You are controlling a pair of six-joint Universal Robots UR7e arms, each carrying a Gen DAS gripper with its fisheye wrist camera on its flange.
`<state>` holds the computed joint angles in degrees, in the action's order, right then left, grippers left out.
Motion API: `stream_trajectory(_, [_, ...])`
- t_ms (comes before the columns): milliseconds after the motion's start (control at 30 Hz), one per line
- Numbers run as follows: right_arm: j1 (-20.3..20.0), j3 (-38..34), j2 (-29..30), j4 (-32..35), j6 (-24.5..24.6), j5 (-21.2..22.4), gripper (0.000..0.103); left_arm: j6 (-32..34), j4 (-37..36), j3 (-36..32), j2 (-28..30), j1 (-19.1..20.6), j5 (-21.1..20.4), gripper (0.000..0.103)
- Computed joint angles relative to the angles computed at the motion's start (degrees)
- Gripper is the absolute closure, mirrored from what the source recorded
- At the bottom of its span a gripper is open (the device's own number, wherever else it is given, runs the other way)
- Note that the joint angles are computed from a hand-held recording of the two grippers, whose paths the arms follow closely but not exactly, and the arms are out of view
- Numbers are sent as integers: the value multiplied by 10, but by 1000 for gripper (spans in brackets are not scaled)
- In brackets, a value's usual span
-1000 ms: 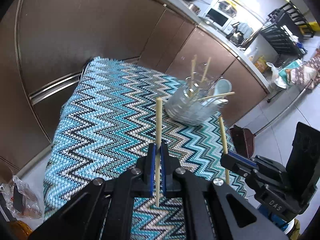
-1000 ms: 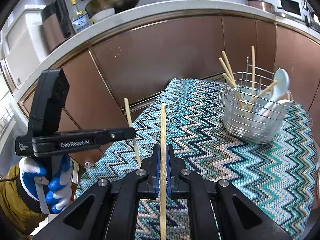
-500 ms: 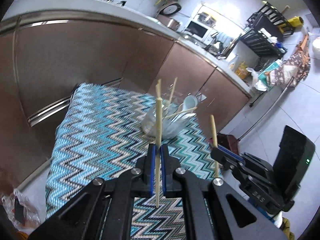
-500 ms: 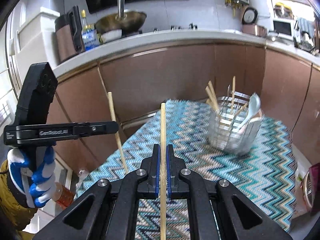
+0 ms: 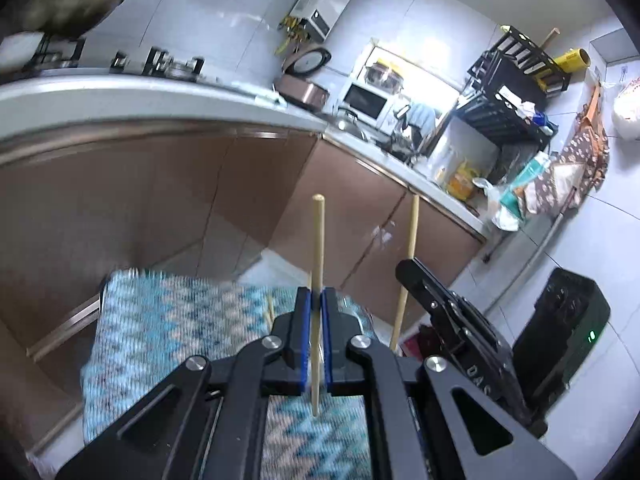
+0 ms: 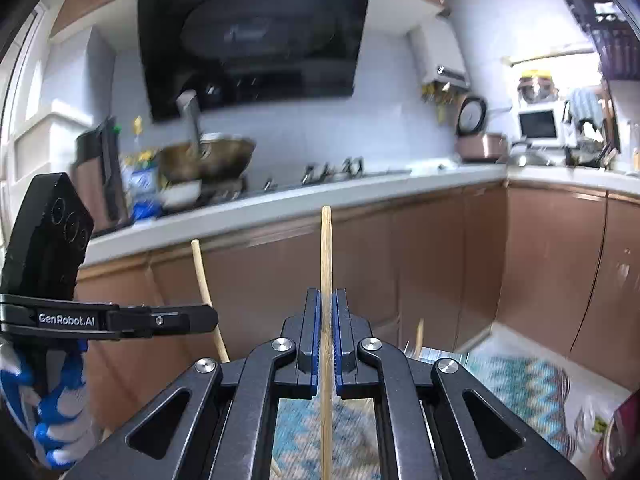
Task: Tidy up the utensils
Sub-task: 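Lift both chopsticks and carry them over the wire holder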
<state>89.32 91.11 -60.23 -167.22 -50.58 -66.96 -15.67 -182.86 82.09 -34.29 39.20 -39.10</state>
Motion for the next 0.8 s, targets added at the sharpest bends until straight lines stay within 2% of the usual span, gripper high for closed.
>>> stream_trajectory(167, [0, -61, 65, -61, 23, 26, 97, 70, -16, -110, 67, 29, 4, 98])
stream_trajectory(367, [-10, -111, 127, -112, 54, 24, 97, 107, -27, -198, 132, 59, 3, 98])
stream_trajectory(567, [-17, -120, 157, -148, 45, 6, 97, 111, -43, -217, 160, 77, 0, 98])
stream_trajectory(800, [-27, -101, 162, -179, 25, -9, 97, 110, -46, -218, 174, 83, 3, 98])
